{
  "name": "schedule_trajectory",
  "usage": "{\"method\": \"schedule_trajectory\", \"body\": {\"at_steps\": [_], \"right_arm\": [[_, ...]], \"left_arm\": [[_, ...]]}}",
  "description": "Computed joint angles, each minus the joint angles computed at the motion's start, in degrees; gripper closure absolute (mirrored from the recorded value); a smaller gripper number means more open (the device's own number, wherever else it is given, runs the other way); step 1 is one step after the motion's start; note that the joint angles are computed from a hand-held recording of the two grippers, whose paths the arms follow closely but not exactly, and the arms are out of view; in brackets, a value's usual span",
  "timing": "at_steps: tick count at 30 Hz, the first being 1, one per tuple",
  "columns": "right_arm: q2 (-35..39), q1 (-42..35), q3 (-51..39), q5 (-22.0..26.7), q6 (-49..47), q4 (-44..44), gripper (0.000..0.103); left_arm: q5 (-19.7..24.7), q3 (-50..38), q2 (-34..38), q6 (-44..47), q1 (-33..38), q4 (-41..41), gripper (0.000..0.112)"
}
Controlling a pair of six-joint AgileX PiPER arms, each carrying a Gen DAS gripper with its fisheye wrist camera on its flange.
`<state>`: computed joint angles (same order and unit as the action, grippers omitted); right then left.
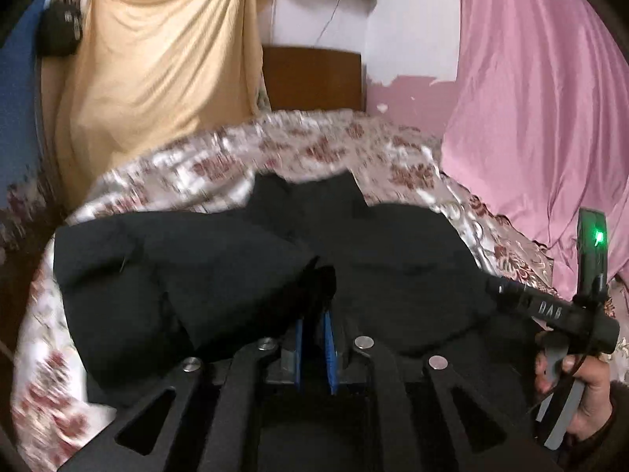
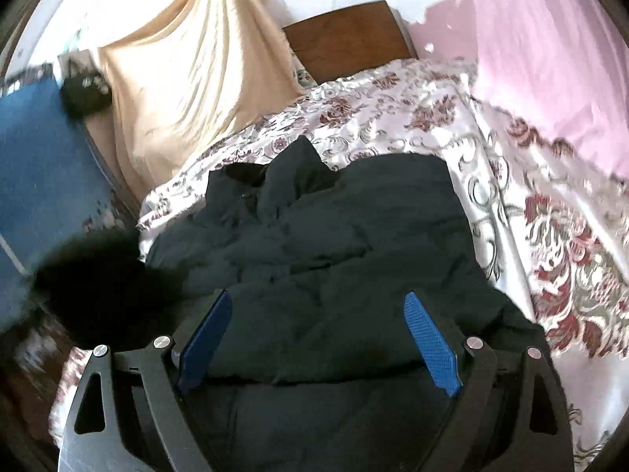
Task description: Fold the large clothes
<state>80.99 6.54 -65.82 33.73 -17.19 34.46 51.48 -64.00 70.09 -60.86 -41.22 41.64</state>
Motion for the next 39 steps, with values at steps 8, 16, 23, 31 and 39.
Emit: {"method": "schedule_trajectory", "body": {"at_steps": [8, 16, 23, 31, 39], "right_arm": [[1.52, -6.6, 2.98, 0.33, -8.34, 11.94, 0.017], [2.1, -11.19, 5.15, 1.93, -12.94, 19.97, 0.017], [3.34, -14.56, 6.7, 5.92, -18.43, 28.18, 0.017], [3.47, -21.95, 7.67, 9.99, -22.37, 35.41, 0.017], [7.45, -27.23, 5.65, 19.12, -25.02, 39.46, 0.017]], "left_arm": [[-9.17, 5.16, 3.26, -0.38, -4.4, 0.96, 0.093], [-12.22, -0.59, 7.37, 10.44, -4.29, -5.56, 0.084], [-12.68, -6.25, 10.14, 26.6, -2.68, -19.16, 0.043], [2.84, -25.23, 21.24, 34.25, -8.01, -16.67, 0.038], [13.01, -31.31, 28.1, 47.47, -9.32, -22.94, 0.036]]}}
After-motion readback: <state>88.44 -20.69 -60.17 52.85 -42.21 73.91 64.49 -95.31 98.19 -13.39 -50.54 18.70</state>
